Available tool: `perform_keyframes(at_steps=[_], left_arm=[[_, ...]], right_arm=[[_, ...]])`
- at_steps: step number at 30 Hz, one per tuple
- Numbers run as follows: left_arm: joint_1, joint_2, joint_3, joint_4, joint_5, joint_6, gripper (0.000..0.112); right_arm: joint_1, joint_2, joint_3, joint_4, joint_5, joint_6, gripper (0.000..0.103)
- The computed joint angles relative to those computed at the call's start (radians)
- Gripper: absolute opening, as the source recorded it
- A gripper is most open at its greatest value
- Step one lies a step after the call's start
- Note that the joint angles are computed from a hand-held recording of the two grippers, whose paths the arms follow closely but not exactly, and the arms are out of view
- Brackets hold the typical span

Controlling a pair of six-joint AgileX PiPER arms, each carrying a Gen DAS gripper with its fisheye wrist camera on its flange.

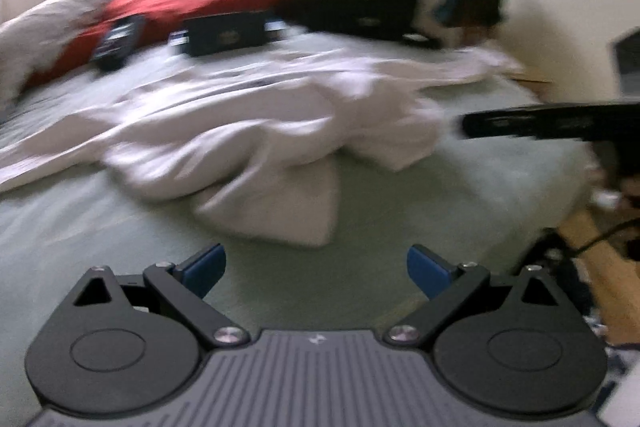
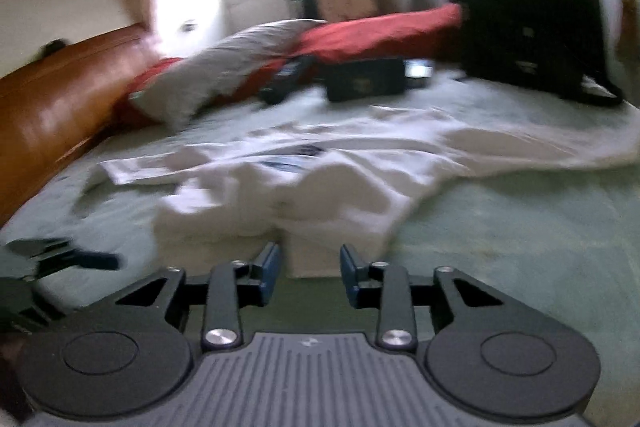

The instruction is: Fold clothes

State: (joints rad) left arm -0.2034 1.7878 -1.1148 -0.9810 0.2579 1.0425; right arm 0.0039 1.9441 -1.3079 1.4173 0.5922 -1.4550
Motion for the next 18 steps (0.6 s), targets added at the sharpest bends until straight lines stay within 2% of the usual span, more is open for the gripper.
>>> perform_keyframes(at_steps=[1,3,6,12,15,18], left_arm=[[0.005,0.022,-0.024,-0.057,0.031,0.075,0.097],[0.007,0.074,-0.083,-0.084,0.071,0.129,0.097],[0.017,0.152,-0.180,-0.060,0.111,0.111,0.097],[0.064,0.257,-0.375,0.083,0.115,-0.092,0.097],[0.080,0.323,-0.501,0.237,0.123,-0.235,0.097],[0.085,0.413,-0.655,0.414,0.156,-0.398,0.097]], right_arm=[[0.003,0.018,-0.029,-0.033,0.031,0.028,0.041],[0.016,0.061,-0.095,-0.103,0.072,0.090,0.041],[0.047,0.146,-0.217,-0.245,0.091,0.238,0.041],[0.072,0.266,-0.425,-0.409,0.047,0.425,0.041],[0.073,0.328,-0.548,-0.478,0.045,0.506,0.041],[0.074,0.439,-0.752,-0.599,0.093,0.640,0.041]])
